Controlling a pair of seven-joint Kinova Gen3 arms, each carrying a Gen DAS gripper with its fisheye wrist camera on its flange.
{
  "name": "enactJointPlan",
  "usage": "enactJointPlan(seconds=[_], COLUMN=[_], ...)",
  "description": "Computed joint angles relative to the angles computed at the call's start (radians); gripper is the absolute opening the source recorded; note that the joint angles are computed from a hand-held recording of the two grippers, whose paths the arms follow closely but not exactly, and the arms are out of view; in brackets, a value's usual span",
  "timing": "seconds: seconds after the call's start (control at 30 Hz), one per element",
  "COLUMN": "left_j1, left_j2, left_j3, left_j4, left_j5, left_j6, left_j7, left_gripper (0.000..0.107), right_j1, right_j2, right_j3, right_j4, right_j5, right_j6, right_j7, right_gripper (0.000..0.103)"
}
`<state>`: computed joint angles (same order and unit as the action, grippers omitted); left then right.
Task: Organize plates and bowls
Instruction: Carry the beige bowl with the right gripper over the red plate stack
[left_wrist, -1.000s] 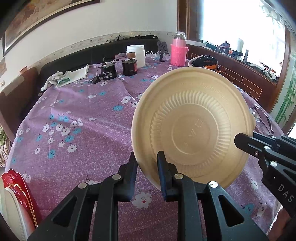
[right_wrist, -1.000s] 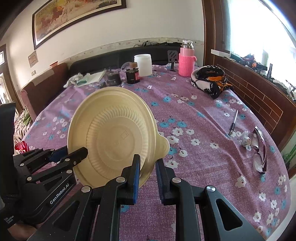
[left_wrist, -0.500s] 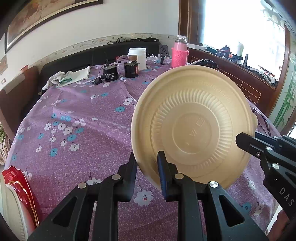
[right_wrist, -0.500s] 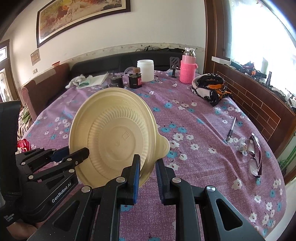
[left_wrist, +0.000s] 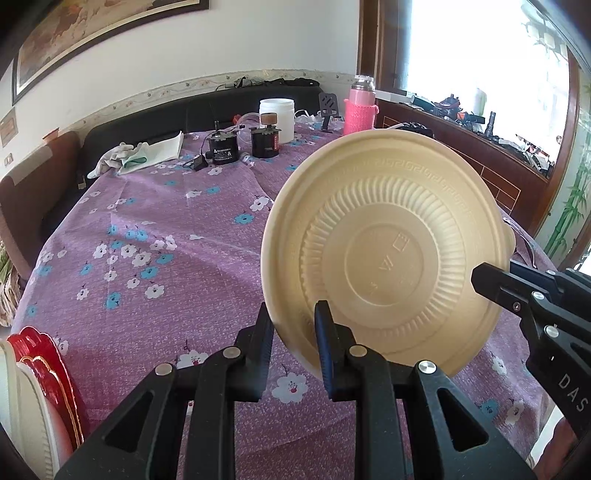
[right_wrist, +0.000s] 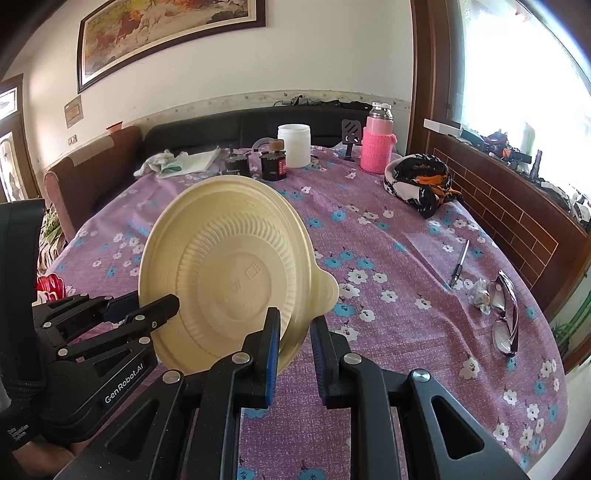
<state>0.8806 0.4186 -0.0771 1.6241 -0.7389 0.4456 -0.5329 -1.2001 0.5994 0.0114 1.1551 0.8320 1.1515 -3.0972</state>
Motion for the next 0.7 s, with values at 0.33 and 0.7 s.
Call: enactJointPlan(seconds=[0.33, 0.7], left_j1=[0.009, 0.018], left_j2=[-0.024, -0.06], left_j3=[-0.004, -0.006], left_j4=[0.028, 0.076], left_j5=[-0.03, -0.103], left_j6=[-0.004, -0.017], left_j7=[0.04, 0.127], left_gripper=[0.022, 0.022], right_j1=[-0.008, -0.031], right_j2=[0.005, 0.015], right_j3=[0.001, 0.006], right_j4=[-0.016, -0.047], right_j5=[0.005, 0.014], right_j6=[0.012, 0.04], right_j7=[0.014, 0.033], right_gripper=[0.018, 0.018])
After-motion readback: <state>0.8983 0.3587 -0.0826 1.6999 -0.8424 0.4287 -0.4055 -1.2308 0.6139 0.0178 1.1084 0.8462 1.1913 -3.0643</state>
